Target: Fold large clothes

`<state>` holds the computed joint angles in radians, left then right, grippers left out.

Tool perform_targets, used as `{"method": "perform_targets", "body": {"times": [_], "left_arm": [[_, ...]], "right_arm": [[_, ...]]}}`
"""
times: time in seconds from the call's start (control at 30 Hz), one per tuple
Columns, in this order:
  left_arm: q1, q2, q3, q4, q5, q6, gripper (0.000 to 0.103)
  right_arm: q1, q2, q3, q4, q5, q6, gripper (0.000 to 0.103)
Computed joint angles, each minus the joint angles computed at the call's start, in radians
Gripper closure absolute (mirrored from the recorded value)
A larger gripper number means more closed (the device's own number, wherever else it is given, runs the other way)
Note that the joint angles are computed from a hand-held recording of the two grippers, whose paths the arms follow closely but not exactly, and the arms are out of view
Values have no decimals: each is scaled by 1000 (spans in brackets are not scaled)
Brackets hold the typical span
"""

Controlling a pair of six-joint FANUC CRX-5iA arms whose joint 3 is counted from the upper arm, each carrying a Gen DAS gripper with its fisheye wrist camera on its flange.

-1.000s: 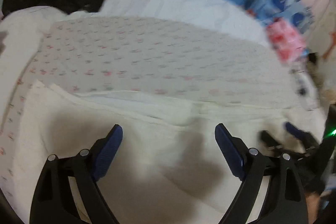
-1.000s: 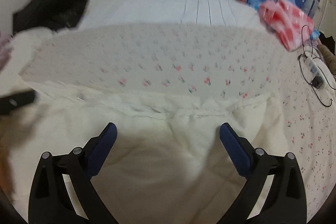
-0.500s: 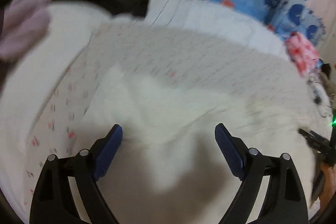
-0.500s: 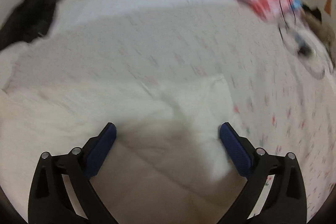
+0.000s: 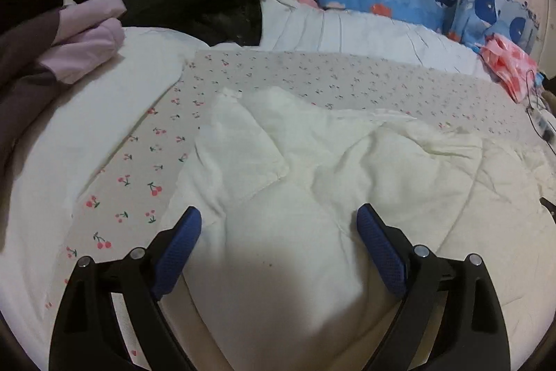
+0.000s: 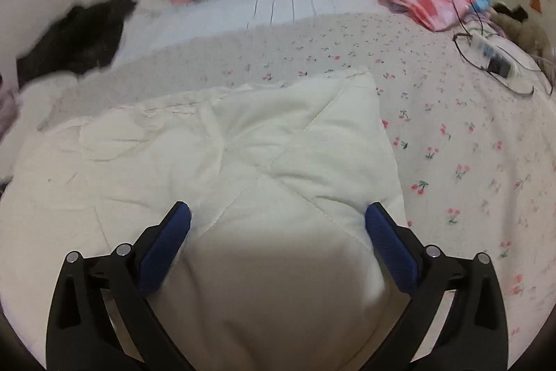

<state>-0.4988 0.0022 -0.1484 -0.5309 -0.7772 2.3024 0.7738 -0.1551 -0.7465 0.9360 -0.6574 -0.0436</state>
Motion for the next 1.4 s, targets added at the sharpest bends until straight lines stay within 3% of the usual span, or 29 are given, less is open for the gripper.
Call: {"method": "perform_targets", "body": {"times": [0.1,0.2,0.33,0.43,0.5,0.53,0.7,0.87,1.0,1.1,1.2,1.27,1.4], "left_arm": [[-41,8,17,-73,-29,47,16],[-48,5,12,-95,-25,70,16],[-51,8,9,-108,-20,86,16],[-53,2,0,-111,-14,95,16],[-50,-2,-7,-108,-4,101,16],[-44,-10,-17,-101,13,101,16],[-29,-16,-34,-80,40,88,16],[-21,-25,-47,-76,59,89,16],[-15,-32,-59,-64,85,79,16],[-21,-25,-52,-76,76,83,16],[-14,-26,-58,-65,84,75,16],[-1,-27,-65,-40,95,56,16],[33,-39,-92,19,127,31,14]], "right_arm": [[45,12,67,-59,-106,67,6],[71,-20,63,79,-79,-31,6],[76,72,182,110,-24,28,6],[93,204,301,40,-21,154,6],[112,326,411,-133,-91,326,6],[101,354,432,-209,-69,366,6],[96,330,465,-310,-85,435,6],[98,203,308,-108,-53,238,6],[47,198,224,-79,48,141,6],[74,249,280,-93,-39,192,6],[69,242,304,-172,-37,255,6],[86,222,313,-199,-71,269,6],[206,82,222,-143,-8,239,6]]}}
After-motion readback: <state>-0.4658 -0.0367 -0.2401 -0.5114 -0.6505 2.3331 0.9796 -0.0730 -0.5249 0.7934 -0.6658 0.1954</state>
